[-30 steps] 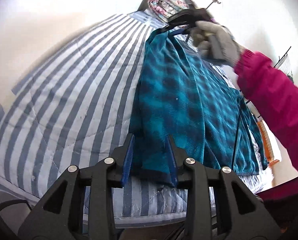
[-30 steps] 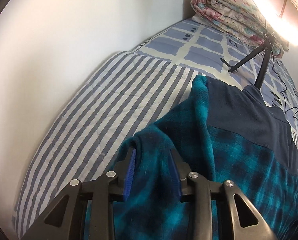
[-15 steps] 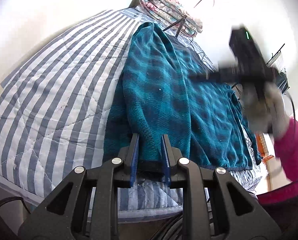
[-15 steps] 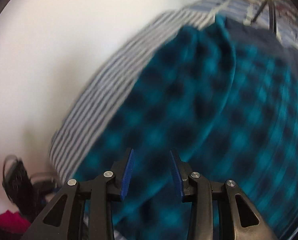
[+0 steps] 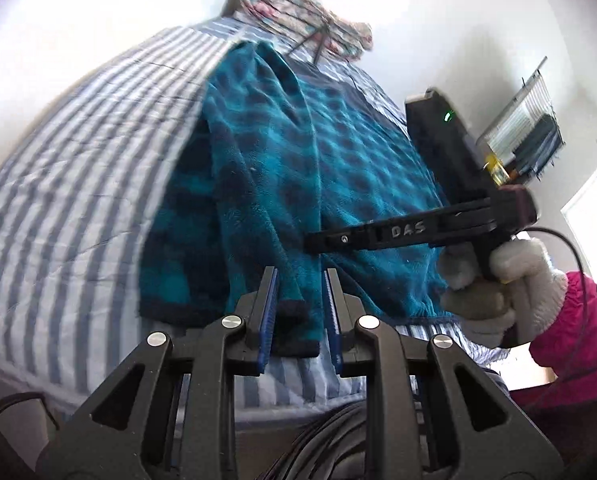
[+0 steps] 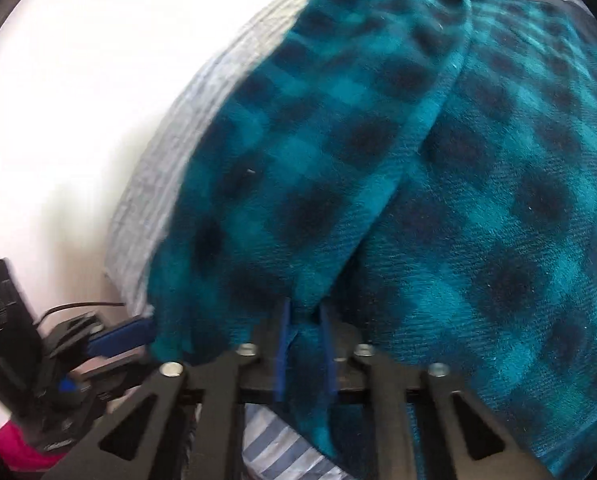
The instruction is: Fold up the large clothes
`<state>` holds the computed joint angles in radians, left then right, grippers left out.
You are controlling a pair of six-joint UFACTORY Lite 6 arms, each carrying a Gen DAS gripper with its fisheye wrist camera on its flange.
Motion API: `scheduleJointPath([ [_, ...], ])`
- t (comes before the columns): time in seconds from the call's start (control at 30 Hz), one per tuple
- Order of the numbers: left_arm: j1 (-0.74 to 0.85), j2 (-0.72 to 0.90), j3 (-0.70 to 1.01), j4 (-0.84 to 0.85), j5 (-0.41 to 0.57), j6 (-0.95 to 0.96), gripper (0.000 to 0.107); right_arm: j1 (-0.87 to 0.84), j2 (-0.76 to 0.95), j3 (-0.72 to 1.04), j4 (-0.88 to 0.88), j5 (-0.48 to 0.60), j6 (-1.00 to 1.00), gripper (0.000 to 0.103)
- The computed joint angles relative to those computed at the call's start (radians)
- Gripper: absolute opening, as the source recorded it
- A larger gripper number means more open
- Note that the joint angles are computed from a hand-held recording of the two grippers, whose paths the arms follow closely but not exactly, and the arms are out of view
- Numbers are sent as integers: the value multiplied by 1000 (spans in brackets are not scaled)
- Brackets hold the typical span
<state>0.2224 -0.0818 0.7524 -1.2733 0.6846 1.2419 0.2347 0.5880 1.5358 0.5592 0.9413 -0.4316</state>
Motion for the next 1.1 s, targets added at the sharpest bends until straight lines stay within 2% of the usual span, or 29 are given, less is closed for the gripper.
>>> scheduleJointPath([
  [0.1,76,-18,-23,12,11,-27,21,16,-12,-28,-15,-29,29,5],
  [0.2,124,49,10,32,-3,-56,21,30,-13,-31,-27,-44,46,5],
  [0.4,204,148,52,-12,54,-55,21,99,-35,-57,-78,-97,116,4],
  [0.57,148,176,64,-37,76,-9,21,106,-51,-74,-90,-109,147,2],
  [0.63,118,179,64,-52,81,-2,21,99,-32,-18,-120,-90,178,0],
  [0.77,77,163,57,-68,97,6,21,93,-83,-44,-176,-94,236,0],
  [0.93,69,134,31,-53,67,7,21,57,-123,-73,-96,-77,181,0],
  [0.97,67,133,26,-55,63,8,21,54,-127,-72,-77,-73,166,2],
  [1.0,64,142,26,-58,55,14,21,57,-138,-73,-60,-76,163,11],
  [1.03,59,151,24,-66,49,22,21,55,-143,-70,-11,-71,132,28],
  [1.07,55,153,19,-75,47,30,21,57,-137,-53,41,-55,98,33],
  [1.1,50,153,16,-77,42,33,21,62,-130,-39,64,-48,78,33],
])
